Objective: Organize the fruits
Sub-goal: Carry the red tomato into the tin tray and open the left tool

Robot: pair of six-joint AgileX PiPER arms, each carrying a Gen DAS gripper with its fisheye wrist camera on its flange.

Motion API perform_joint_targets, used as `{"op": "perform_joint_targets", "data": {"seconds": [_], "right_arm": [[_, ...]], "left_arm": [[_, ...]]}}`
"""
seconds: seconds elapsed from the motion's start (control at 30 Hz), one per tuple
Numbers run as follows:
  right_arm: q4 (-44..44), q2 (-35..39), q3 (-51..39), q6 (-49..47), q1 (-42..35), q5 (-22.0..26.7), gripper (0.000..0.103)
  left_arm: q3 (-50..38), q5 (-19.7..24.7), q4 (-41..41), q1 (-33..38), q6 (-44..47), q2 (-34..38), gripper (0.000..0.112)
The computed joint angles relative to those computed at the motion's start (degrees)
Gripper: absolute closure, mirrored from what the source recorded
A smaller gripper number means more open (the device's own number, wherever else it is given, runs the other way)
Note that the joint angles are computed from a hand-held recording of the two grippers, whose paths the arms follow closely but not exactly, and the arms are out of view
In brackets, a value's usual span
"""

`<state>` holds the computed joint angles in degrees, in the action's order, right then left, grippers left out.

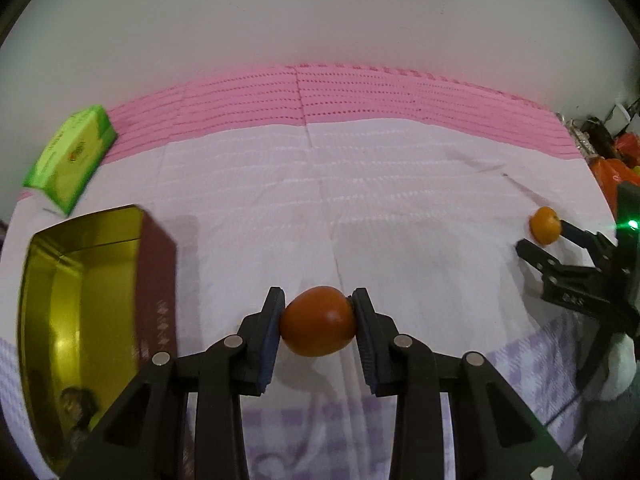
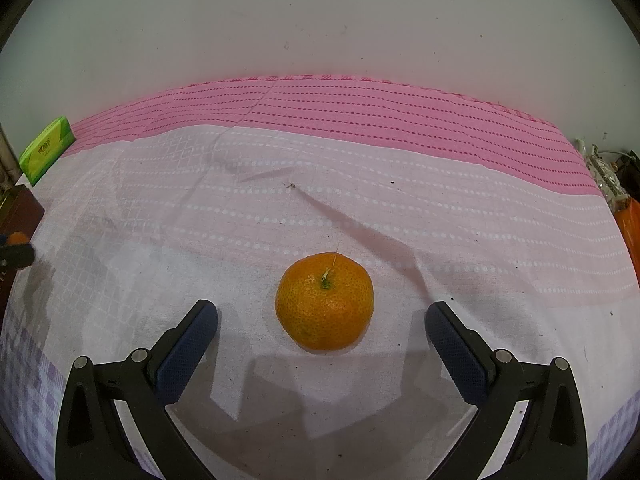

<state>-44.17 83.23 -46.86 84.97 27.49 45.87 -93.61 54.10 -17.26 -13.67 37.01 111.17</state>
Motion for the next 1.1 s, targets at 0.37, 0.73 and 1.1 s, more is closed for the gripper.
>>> {"op": "perform_joint_targets", "data": {"seconds": [0.37,0.73,1.1], "right_arm": [[-0.1,0.0,0.1,0.2,0.1,0.0,0.000],[-0.2,0.0,0.2,0.3,0.1,0.0,0.000],[-0.3,0.0,0.3,0.4,0.1,-0.1,0.000]], "left_arm": [[2.0,4.0,-3.0,8.3,3.4,-6.9,0.081],[-2.1,6.1,-2.3,19.0,3.8,-5.7,0.081],[-7.5,7.4,-0.9,25.5,1.7,-1.3,0.081]]}}
